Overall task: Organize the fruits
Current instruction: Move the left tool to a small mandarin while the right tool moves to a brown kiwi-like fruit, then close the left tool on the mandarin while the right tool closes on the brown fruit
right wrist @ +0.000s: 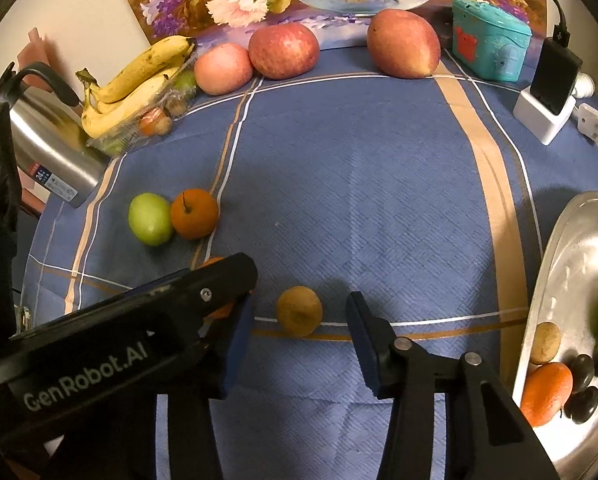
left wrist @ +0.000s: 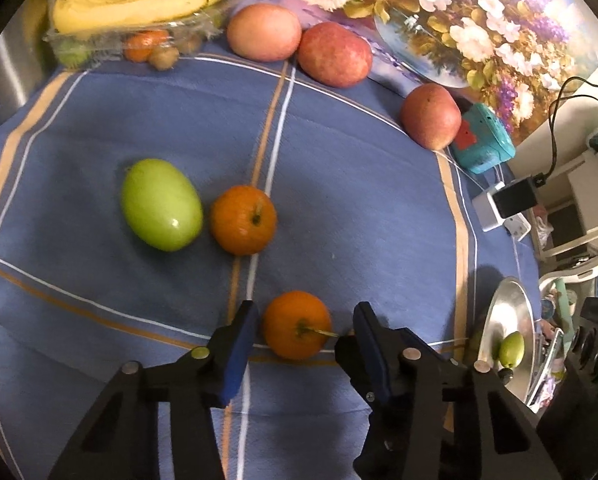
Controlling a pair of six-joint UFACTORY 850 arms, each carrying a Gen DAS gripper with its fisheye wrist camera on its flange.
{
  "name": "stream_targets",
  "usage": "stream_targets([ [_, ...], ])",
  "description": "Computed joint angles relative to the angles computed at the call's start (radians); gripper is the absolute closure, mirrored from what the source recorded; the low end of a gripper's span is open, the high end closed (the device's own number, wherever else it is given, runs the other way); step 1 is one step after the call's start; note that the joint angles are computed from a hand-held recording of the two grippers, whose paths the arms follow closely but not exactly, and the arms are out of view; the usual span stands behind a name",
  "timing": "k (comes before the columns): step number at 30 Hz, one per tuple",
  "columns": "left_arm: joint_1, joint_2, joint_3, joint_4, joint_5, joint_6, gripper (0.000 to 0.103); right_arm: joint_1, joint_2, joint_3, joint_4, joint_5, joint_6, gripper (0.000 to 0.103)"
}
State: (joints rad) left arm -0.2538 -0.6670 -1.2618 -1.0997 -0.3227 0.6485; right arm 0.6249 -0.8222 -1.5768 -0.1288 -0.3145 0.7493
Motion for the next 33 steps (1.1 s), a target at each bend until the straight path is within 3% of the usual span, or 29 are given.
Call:
stream_targets([
  [7,0.010,-0.004,0.005,-0.015,-0.005,-0.005,0.063,-0.003,0.004,0.008,0.024,0.002,-0.019,0.059],
  [15,0.017,0.003,0.013,-0.053,-0.002,0.018,0.064,-0.006,0.016,0.027,0.043,0.026,-0.027,0.065],
  [22,0.024,0.016,0.021,-0.081,0.008,0.032,0.064,-0.001,0.010,0.021,0.054,0.028,-0.048,0.077],
  [33,0.028,0.034,0.035,-0.095,0.028,0.043,0.064,-0.006,0.020,0.034,0.070,0.049,-0.052,0.078],
])
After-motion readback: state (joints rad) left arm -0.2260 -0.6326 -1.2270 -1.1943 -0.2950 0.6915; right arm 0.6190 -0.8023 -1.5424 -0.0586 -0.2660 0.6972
